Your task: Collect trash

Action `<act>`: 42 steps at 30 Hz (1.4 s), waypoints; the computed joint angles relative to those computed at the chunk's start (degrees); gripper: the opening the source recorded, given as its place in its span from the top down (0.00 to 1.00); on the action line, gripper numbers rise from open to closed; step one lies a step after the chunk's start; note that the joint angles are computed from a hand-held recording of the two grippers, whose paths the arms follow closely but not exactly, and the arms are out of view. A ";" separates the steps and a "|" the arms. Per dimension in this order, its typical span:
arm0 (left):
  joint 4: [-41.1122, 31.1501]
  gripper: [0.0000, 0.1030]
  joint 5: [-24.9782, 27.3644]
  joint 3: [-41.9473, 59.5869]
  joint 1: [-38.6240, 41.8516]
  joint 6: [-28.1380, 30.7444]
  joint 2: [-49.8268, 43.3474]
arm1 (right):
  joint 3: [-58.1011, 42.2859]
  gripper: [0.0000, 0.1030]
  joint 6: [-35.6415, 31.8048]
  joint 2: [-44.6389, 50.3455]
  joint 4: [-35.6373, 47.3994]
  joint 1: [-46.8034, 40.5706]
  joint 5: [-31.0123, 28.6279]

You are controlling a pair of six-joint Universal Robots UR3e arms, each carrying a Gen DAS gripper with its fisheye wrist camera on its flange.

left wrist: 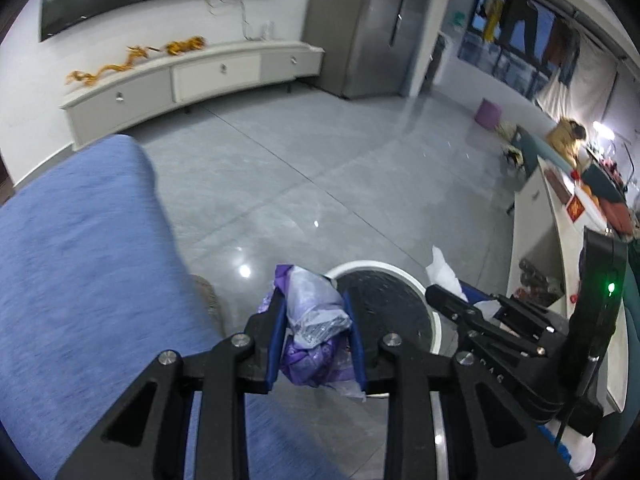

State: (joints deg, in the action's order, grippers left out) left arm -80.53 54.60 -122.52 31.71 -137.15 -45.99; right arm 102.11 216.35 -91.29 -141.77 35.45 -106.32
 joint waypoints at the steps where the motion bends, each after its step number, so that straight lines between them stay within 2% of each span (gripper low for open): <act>1: 7.78 0.73 2.57 -1.07 -5.63 -5.19 -4.43 | 2.54 0.77 0.04 -1.28 -0.84 -1.45 1.07; 5: 26.53 0.72 9.72 -2.02 -19.17 -16.67 -17.40 | 10.13 0.77 -0.72 -4.10 -3.77 -6.94 5.75; 11: 39.49 0.72 16.22 0.10 -29.64 -23.88 -29.55 | 16.31 0.77 -1.40 -4.67 -7.26 -11.19 9.40; 16: 43.87 0.67 16.94 3.70 -34.27 -27.44 -37.91 | 19.91 0.75 -2.09 -5.12 -10.17 -15.08 12.37; 18: 44.63 0.57 16.38 3.39 -34.49 -27.90 -38.47 | 20.86 0.68 -1.72 -5.38 -10.48 -15.69 12.62; 19: 45.54 0.48 16.01 3.23 -34.50 -28.44 -39.03 | 21.51 0.60 -1.60 -5.76 -10.64 -16.07 12.75; 20: 45.95 0.45 15.97 3.40 -34.69 -28.86 -39.41 | 22.09 0.53 -1.48 -6.12 -10.82 -16.36 12.84; 26: 46.73 0.44 16.47 4.19 -35.67 -29.96 -40.81 | 23.28 0.49 -0.61 -7.11 -10.73 -16.92 12.67; 32: 47.22 0.44 17.43 2.98 -36.21 -29.96 -37.91 | 22.26 0.48 -0.17 -7.70 -9.41 -15.79 11.40; 38: 44.17 0.44 15.42 -0.30 -32.81 -27.85 -29.04 | 18.63 0.48 0.82 -9.19 -5.18 -12.49 7.63; 42: 38.23 0.44 12.49 -2.40 -26.58 -25.51 -20.15 | 14.70 0.47 1.48 -9.44 -1.87 -9.70 4.38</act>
State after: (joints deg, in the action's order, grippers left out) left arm -42.29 67.09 -124.92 5.13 -162.65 -66.13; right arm 116.82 217.83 -100.74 -143.64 25.75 -101.93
